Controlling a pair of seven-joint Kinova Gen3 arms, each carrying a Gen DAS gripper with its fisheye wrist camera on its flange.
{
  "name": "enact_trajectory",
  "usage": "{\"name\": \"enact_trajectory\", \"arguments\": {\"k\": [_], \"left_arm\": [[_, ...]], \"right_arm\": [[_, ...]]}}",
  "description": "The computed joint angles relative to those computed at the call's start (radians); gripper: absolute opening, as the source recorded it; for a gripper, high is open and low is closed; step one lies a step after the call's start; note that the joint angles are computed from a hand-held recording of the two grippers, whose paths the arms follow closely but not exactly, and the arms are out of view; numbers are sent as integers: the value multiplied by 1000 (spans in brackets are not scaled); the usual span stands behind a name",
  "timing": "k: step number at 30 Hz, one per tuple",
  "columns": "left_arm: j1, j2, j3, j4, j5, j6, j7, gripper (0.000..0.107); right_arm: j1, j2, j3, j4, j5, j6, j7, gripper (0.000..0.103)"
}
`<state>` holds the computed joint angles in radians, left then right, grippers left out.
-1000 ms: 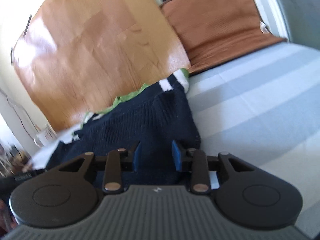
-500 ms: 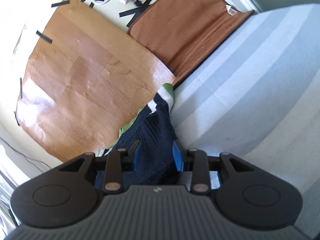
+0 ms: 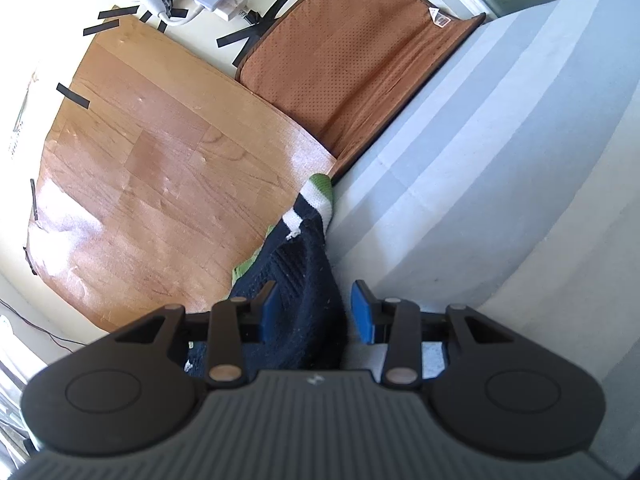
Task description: Fold small clothes
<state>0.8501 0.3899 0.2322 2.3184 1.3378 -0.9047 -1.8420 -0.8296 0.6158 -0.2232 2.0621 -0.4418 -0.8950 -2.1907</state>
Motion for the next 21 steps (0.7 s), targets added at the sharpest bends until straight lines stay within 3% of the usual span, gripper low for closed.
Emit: {"name": "enact_trajectory", "arguments": {"k": [21], "left_arm": [[0,0,1,-2,3,0,-3,45]], "right_arm": [[0,3,0,3,2,-9,-4,43]]}}
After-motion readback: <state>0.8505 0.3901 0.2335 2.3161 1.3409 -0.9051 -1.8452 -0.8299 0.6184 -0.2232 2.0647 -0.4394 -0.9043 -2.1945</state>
